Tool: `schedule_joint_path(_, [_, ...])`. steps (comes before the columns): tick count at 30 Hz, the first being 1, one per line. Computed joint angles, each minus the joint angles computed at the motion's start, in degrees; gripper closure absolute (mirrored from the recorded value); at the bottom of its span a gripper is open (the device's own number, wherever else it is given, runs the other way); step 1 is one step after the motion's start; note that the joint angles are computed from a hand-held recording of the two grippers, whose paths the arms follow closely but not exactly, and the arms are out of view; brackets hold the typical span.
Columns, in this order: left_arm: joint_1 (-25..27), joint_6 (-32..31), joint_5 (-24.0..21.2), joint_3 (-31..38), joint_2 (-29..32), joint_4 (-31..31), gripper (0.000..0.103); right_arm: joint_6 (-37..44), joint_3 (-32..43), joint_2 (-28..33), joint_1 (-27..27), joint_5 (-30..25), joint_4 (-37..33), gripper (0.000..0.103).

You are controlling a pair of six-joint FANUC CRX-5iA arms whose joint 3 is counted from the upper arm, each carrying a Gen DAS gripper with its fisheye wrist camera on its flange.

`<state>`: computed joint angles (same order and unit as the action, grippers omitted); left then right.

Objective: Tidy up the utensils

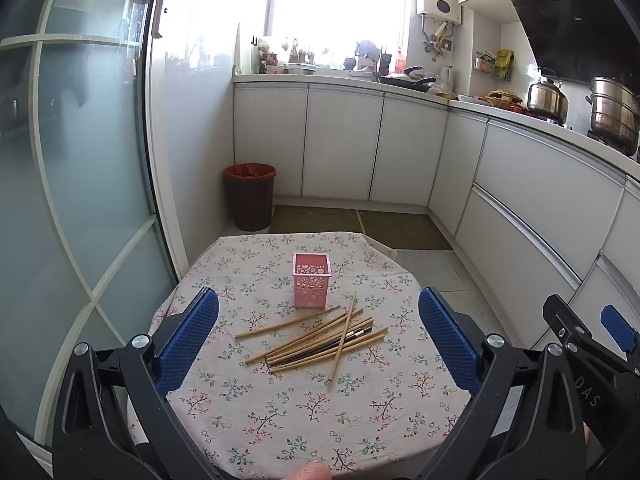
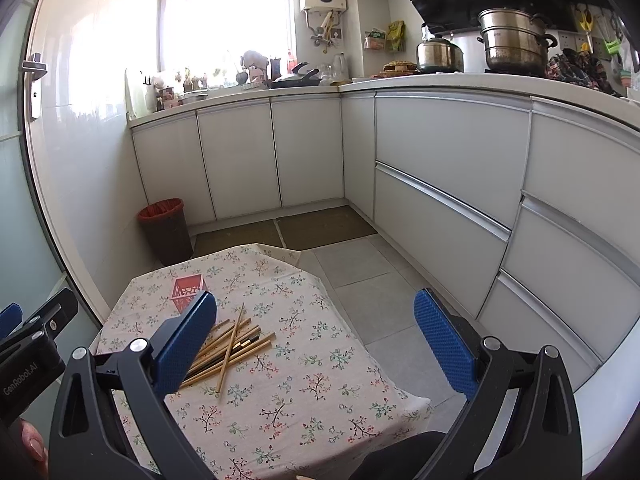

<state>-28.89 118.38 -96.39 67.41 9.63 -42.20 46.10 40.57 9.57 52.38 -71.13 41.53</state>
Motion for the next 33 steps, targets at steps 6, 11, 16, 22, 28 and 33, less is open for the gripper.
schedule_joint_path(6, [0.1, 0.0, 0.0, -0.1, 0.0, 0.3, 0.007, 0.0, -0.1, 0.0, 0.1, -0.1, 0.1, 0.007])
schedule_joint_path(11, [0.1, 0.5, 0.1, -0.5, -0.2, 0.4, 0.007, -0.1, 0.0, 0.1, 0.2, -0.1, 0.0, 0.007])
schedule_joint_path(16, [0.4, 1.2, 0.5, -1.8, -0.9, 0.8, 0.007, -0.1, -0.1, 0.0, 0.1, -0.2, -0.5, 0.007])
schedule_joint_path(22, [0.9, 1.0, 0.5, -1.9, -1.0, 1.4, 0.007, -0.3, -0.5, -0.3, 0.1, 0.0, -0.4, 0.007])
schedule_joint_path(28, [1.0, 1.0, 0.6, -2.1, -1.1, 1.5, 0.007, -0.2, 0.0, -0.1, 0.1, -0.5, -0.6, 0.007])
schedule_joint_path(33, [1.1, 0.9, 0.5, -1.9, -1.0, 1.7, 0.007, -0.2, 0.0, -0.2, 0.1, -0.4, -0.6, 0.007])
